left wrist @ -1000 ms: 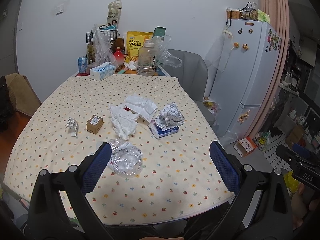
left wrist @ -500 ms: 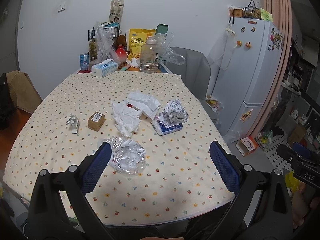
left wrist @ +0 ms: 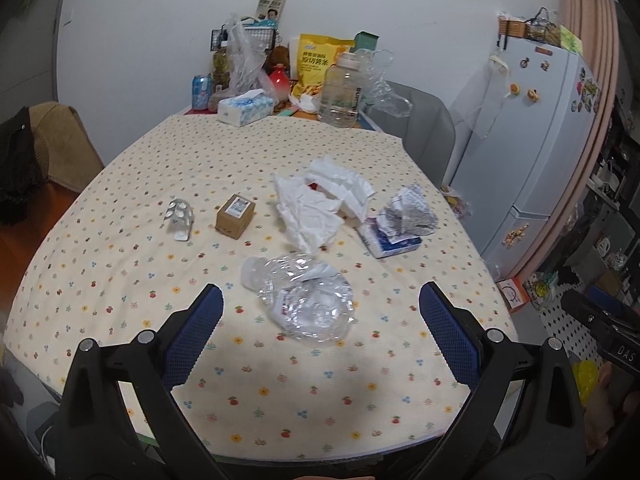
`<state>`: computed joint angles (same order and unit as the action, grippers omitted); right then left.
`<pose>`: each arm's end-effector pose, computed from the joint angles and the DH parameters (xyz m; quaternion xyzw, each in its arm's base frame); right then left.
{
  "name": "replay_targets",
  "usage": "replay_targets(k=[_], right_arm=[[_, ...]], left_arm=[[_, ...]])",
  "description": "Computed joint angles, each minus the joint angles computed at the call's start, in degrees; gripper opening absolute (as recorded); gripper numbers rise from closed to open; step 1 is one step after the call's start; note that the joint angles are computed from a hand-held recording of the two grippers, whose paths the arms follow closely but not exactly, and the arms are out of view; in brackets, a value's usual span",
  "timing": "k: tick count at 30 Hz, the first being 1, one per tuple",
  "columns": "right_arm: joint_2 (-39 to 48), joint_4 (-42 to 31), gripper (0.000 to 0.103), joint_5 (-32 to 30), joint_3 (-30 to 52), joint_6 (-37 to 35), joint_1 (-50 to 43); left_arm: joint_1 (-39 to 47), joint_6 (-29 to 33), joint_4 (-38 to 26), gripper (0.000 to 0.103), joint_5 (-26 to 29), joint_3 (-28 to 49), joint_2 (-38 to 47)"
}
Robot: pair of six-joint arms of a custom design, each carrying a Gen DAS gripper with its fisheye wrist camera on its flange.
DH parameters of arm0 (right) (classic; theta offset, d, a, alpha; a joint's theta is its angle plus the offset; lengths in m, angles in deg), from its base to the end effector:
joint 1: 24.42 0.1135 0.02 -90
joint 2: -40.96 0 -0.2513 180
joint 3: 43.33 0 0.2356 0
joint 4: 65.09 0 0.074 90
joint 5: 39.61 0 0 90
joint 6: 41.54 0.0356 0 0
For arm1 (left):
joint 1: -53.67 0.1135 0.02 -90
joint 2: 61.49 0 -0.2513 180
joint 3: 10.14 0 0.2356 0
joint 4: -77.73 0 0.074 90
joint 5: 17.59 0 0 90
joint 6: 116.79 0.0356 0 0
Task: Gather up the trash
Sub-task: 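Lower the left tool onto the crumpled clear plastic bottle and close it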
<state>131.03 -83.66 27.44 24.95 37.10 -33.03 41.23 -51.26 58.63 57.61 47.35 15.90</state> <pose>0.3189 -0.0342 0.2082 -0.1048 0.8872 0.1065 0.4365 0.2665 -0.0495 0.2103 -0.1489 0.8843 -0.0249 0.4418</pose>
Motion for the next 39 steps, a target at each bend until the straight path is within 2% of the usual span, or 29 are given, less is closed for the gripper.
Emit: replay_targets(k=[5,17,25,27,28,30,32,39], right_arm=[[4.0,0.8,0.095,-0.1,1.8,0.1,2.7],[13.7,-2.0,0.095,-0.4,9.4,-2.4,5.6],[18.3,-4.2,0.095,-1.5,14.5,-2.8,5.8],[19.4,-4.8,0.095,-1.3,15.8,-3.2,6.1],[19.8,-4.9,0.095,-1.0,16.4,-3.3,6.2],[20.8,-5.3,0.095,-1.0,17.7,-3.4,6.5],[21.2,-5.5,0.095,-0.9,18.5,-3.3,7.0],[23.5,-6.6,0.095,-0.3,22.7,-3.1,9.4]], left_arm=[[4.8,-0.1,1.6,0.092,4.4,0.4,3.7],[8.1,-4.1,3.4,0.091,10.8,8.8,20.1],[6.6,-6.8,0.2,0.091,8.7,16.6,28.3],[7.0,-8.3,0.3,0.09,9.1,17.0,29.0],[7.0,-8.5,1.0,0.083,8.8,16.5,28.7],[7.3,-8.1,1.1,0.082,9.6,16.5,28.6],[7.6,-8.0,2.4,0.069,10.1,15.2,27.5],[9.1,-6.2,3.2,0.07,9.5,12.2,22.6]])
